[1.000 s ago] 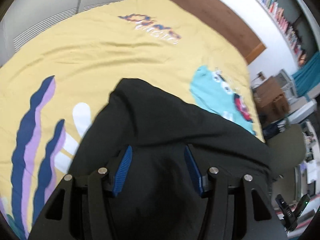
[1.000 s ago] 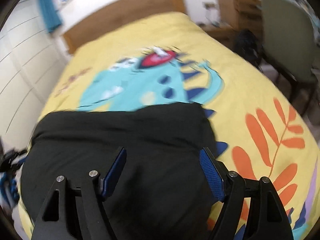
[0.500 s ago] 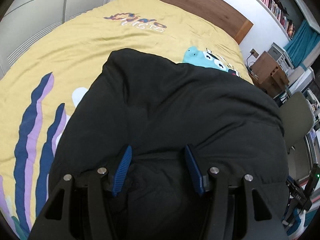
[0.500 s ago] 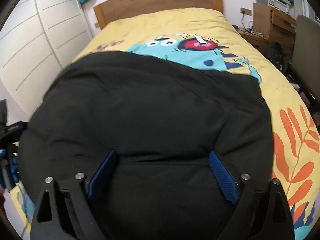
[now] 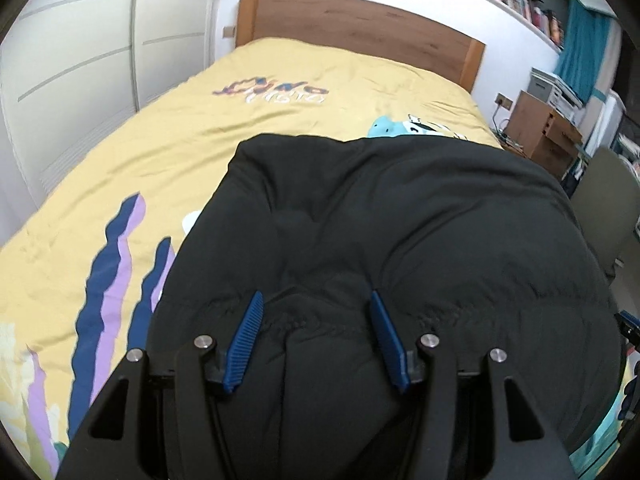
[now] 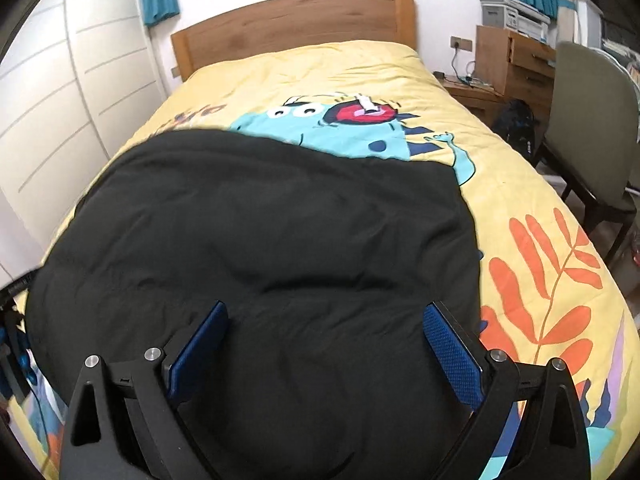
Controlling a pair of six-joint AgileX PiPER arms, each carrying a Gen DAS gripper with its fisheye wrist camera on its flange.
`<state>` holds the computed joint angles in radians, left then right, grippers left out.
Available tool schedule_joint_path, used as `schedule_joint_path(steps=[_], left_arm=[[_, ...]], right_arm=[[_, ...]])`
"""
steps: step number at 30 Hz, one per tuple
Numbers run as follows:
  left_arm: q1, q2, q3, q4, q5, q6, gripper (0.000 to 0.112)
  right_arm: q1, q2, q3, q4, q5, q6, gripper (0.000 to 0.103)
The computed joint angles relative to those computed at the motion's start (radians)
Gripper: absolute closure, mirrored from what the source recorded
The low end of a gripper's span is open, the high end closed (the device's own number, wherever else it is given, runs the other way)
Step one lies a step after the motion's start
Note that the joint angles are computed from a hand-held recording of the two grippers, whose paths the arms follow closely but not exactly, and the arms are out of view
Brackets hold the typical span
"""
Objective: Fold large clothes
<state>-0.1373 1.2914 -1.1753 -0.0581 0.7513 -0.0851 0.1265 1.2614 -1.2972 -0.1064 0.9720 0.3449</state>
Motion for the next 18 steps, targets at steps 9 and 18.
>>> schedule_joint_path(steps=[9,18], left_arm=[[-0.021,-0.055,0.054,0.039,-0.037,-0.002,0.058],[-0.024,-0.069,0.060,0.056,-0.022,-0.008,0.055]], right_arm=[[0.002,-0.014,0.079,0.007,-0.035,0.049,0.001],[-0.028,-0.049,0.103,-0.001,0.001,0.041,0.001]])
